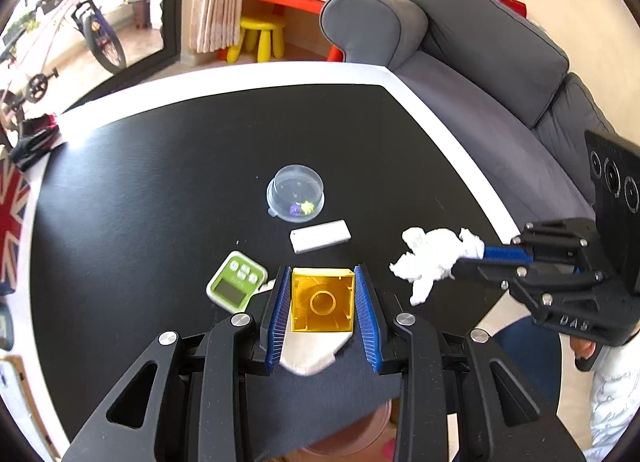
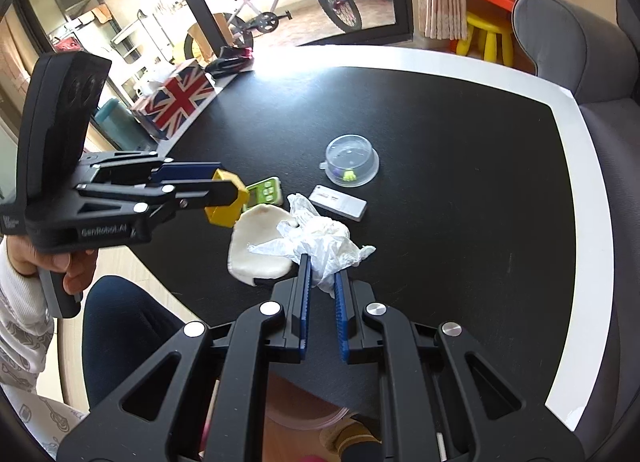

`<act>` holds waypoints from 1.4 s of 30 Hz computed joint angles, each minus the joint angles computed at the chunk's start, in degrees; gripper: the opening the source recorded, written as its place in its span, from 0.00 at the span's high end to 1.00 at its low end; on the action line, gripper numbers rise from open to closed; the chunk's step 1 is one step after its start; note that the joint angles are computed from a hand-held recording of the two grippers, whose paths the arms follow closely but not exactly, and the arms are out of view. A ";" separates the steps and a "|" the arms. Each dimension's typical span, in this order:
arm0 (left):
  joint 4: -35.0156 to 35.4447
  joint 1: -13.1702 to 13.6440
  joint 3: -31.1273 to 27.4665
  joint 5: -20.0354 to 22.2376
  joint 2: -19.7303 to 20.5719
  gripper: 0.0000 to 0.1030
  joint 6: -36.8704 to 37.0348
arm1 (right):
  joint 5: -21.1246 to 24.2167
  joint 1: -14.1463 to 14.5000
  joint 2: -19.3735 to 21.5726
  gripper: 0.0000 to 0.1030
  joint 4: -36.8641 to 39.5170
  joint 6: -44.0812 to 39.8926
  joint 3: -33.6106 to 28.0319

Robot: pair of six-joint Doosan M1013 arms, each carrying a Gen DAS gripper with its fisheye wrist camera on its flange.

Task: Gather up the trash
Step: 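Carry both items over the bin while the right tool opens to drop the plastic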

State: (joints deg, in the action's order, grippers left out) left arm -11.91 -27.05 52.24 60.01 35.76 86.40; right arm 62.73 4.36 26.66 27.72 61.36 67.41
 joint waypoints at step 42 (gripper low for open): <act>0.57 -4.86 30.26 -13.94 -17.58 0.69 -2.26 | -4.99 1.78 -13.51 0.90 2.89 -6.60 23.37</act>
State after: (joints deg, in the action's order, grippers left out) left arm -11.34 -31.92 82.50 46.06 18.18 84.14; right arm 57.74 6.14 13.15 30.61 54.76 90.79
